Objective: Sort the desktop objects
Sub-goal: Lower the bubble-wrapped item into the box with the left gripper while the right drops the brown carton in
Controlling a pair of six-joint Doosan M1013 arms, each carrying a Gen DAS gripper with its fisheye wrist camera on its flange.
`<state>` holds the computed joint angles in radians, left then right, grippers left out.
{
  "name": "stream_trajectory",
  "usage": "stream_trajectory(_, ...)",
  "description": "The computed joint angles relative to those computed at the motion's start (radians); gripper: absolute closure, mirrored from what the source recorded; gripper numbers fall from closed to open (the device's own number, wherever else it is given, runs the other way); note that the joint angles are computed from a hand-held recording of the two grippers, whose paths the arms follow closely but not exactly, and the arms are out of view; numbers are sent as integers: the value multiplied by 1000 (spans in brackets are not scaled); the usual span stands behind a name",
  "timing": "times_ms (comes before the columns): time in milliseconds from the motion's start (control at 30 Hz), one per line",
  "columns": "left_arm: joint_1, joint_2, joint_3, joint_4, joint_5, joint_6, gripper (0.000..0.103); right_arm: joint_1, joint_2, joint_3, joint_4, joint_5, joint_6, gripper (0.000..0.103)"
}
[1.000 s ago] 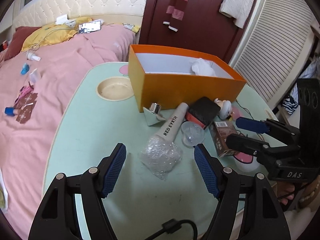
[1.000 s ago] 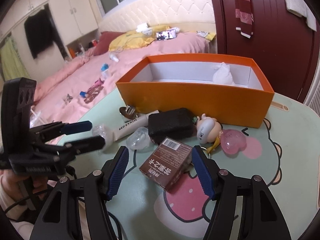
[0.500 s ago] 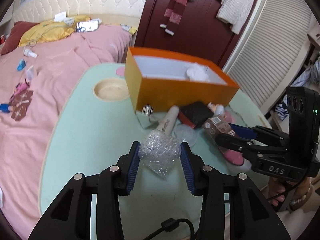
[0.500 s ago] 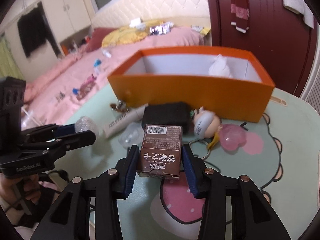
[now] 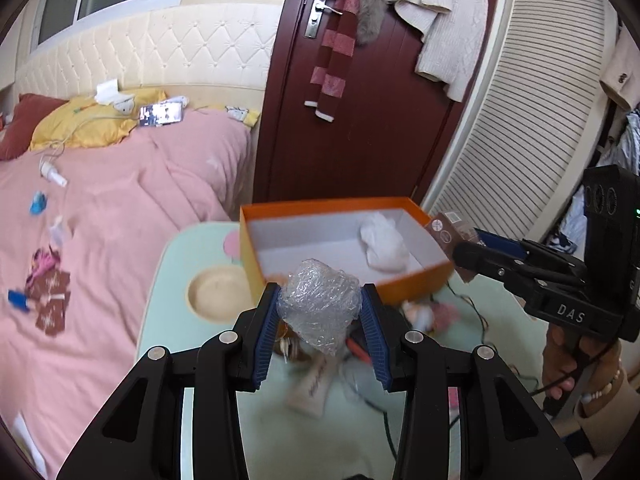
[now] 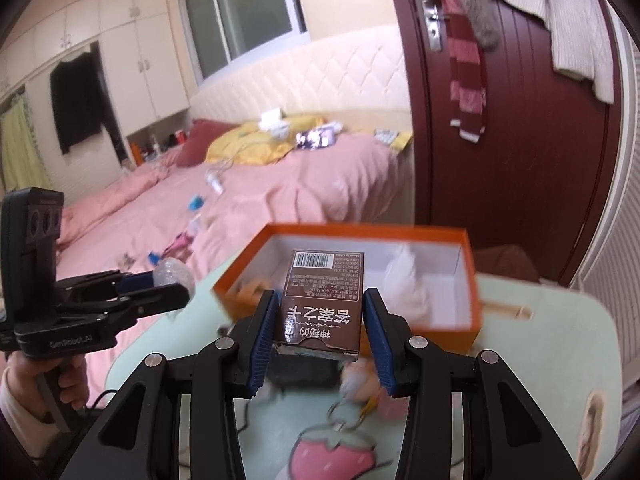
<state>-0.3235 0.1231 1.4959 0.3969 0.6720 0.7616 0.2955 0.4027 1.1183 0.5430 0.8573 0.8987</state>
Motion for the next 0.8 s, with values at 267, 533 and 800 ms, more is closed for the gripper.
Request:
stream_trajectory(267,32,53,-55,-77,-32,83,61,-1,55,-68,-30,18,64,61)
stream_trajectory(533,48,91,-88,-150,-32,146,61,-4,94,-111,-50,50,109,61)
stream_trajectory(800,59,119,-112,-182,-14,168,61,-8,121,-141,-55,63,144,60)
